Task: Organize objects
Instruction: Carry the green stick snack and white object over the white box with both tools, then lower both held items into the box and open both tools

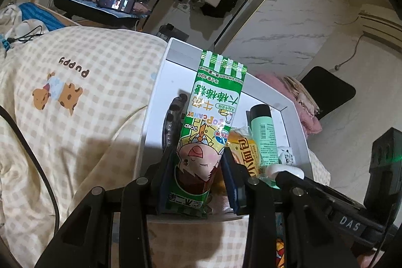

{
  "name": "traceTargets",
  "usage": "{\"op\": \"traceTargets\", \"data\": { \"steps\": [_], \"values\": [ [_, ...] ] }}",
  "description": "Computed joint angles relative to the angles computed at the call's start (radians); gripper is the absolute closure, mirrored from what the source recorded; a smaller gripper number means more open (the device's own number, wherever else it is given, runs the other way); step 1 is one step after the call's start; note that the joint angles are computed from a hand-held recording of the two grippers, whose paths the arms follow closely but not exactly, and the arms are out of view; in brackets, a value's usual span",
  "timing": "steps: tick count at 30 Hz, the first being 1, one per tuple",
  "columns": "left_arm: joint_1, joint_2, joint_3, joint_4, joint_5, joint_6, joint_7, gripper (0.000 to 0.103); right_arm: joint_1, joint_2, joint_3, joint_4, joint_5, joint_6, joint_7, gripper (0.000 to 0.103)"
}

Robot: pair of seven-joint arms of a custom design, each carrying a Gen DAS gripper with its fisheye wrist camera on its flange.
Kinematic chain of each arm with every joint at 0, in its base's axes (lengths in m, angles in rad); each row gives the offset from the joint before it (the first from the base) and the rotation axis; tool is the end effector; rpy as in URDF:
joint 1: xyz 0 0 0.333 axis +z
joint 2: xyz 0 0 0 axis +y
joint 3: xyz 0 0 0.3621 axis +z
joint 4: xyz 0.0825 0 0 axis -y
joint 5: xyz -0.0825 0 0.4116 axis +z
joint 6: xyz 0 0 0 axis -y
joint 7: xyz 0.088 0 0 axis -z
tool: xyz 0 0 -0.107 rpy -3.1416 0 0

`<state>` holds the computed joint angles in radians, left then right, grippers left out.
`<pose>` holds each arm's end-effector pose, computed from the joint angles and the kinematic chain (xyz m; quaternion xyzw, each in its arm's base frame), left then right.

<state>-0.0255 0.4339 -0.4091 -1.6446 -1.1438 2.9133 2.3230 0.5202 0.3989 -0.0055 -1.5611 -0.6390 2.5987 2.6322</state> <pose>0.7159 -0.2155 0.4731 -0.5973 0.6221 -0.5051 0.0328 0.6568 0.3860 0.5176 -0.6201 0.6851 -0.2386 0.2985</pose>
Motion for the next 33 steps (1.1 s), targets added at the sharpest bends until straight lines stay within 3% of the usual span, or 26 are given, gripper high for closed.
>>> {"op": "traceTargets", "data": {
  "steps": [4, 12, 21, 25, 28, 31, 33],
  "values": [
    [-0.015, -0.005, 0.020, -0.006, 0.052, -0.002, -0.051, 0.062, 0.017, 0.005, -0.003, 0.021, -0.023, -0.079, -0.019, 0.053],
    [-0.005, -0.007, 0.010, -0.013, 0.065, 0.000, -0.060, 0.062, 0.024, 0.006, -0.013, -0.002, -0.082, -0.062, 0.038, 0.053],
    [0.000, -0.009, 0.010, -0.014, 0.065, -0.011, -0.071, 0.062, 0.061, 0.060, -0.024, 0.083, -0.142, -0.184, 0.002, 0.053],
    [-0.001, -0.011, 0.012, -0.015, 0.072, -0.015, -0.079, 0.062, 0.068, 0.059, -0.027, 0.084, -0.158, -0.191, 0.015, 0.053],
    [0.009, -0.013, 0.004, -0.012, 0.065, -0.041, -0.064, 0.051, 0.083, 0.051, -0.038, 0.076, -0.206, -0.199, 0.041, 0.052],
    [0.031, -0.017, -0.023, -0.009, -0.010, -0.062, 0.031, 0.033, 0.089, 0.052, -0.041, 0.079, -0.241, -0.208, 0.061, 0.051],
    [0.024, -0.023, -0.020, -0.009, -0.037, -0.067, 0.071, 0.023, 0.092, 0.042, -0.043, 0.062, -0.264, -0.201, 0.091, 0.036]
  ]
}}
